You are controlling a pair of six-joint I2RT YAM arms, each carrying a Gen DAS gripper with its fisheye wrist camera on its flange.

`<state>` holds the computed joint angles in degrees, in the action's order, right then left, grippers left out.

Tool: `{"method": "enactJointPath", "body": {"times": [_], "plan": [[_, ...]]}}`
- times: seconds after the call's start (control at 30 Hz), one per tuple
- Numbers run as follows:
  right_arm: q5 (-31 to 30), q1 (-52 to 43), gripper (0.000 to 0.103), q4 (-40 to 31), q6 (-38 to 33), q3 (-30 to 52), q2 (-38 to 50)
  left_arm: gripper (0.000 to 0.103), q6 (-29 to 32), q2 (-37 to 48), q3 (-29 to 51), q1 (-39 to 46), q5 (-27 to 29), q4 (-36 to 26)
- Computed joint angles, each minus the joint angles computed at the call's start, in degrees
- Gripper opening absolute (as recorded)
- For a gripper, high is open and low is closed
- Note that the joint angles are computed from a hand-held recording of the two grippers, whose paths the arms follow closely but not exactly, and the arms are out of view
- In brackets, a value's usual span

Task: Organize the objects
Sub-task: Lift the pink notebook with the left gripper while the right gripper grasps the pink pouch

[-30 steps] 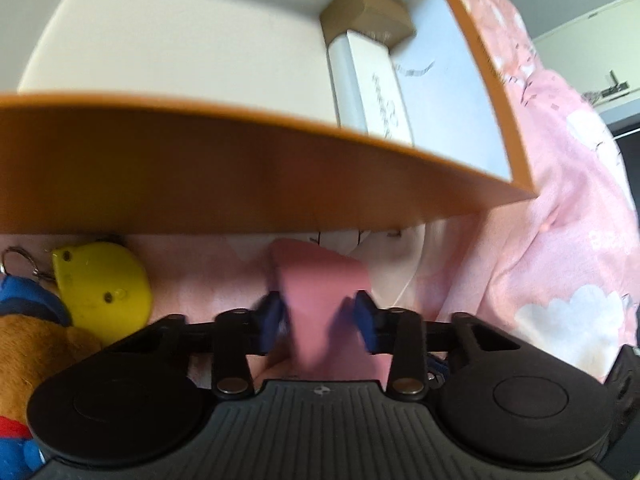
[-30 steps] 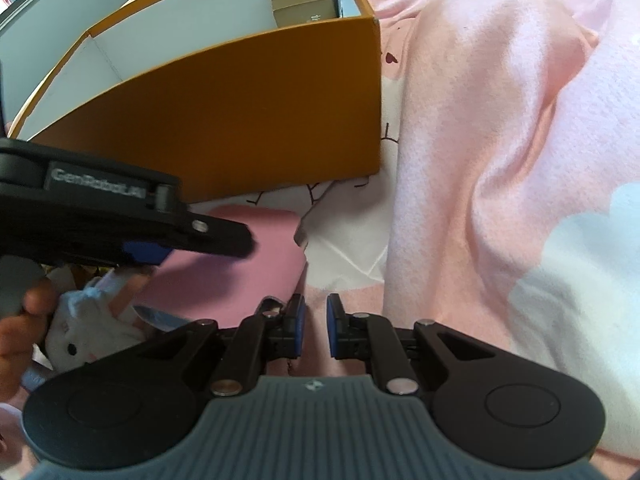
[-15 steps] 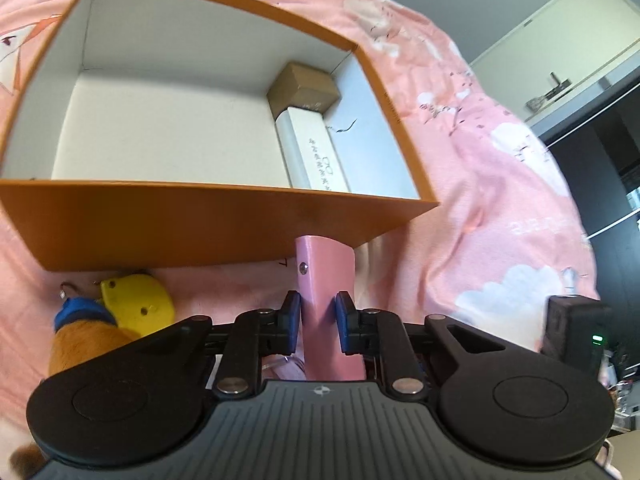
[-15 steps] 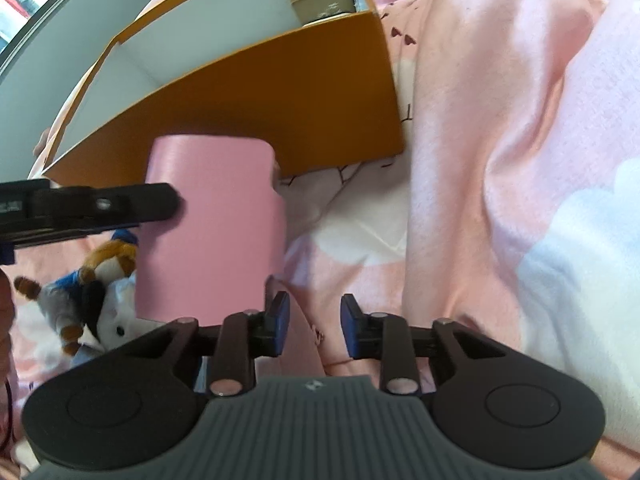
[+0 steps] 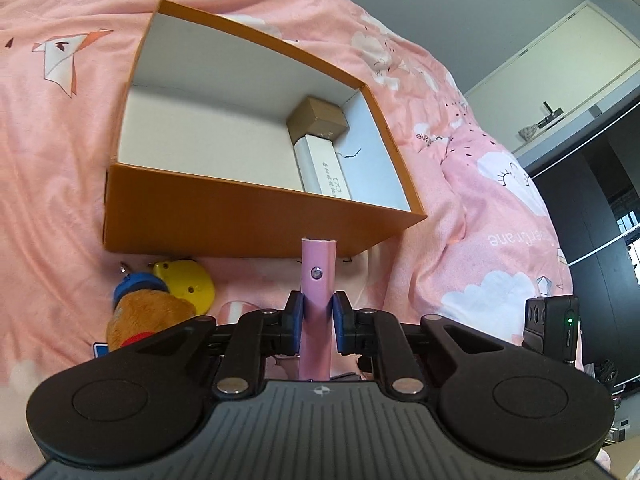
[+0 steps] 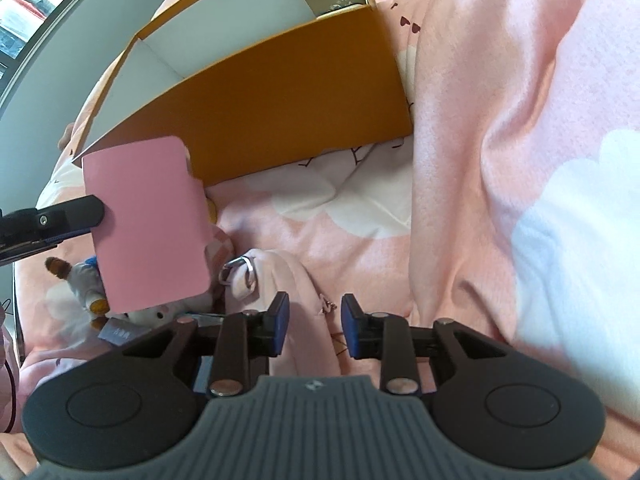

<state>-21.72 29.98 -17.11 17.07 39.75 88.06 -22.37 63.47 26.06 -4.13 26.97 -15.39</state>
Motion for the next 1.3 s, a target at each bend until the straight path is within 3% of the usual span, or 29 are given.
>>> {"method": "enactJointPath", "body": {"times": [0.1, 0.23, 0.4, 0.57, 0.8, 1.0, 1.3], "plan": [[-2.44, -0.91, 0.032, 0.0, -0.4, -0.84, -0.79, 0.017, 1.11, -1.21, -0.05, 0.5, 0.89, -1.27], [1.31, 2.79, 0.031, 0.21, -0.07, 0.43, 1.21, 0.017, 2.6, -0.12, 0.13, 0.31, -0.07, -2.56], [3.13, 4.22, 0.031, 2.32, 0.71, 0.95, 4.61, 0.017, 1.51, 5.15, -1.15, 2.16, 1.01, 1.26], [1.52, 3.22, 0.041, 3.58, 0.01, 1.5, 8.33, 0.018, -0.4, 10.48, -1.28, 2.01, 1.14, 5.48], [3.32, 4.85, 0.033, 3.78, 0.8, 0.72, 6.16, 0.02, -2.13, 13.99, -1.26, -0.76, -1.36, 8.46], [5.86, 6.32, 0.028, 1.77, 1.59, 0.5, 1.33, 0.02, -1.64, 10.93, -3.38, -0.85, -1.88, 10.07], [25.88, 15.28, 0.028, -4.79, -2.84, 2.9, -9.69, 0.017, -1.45, -1.06, -4.28, 1.96, 2.07, 5.56]]}}
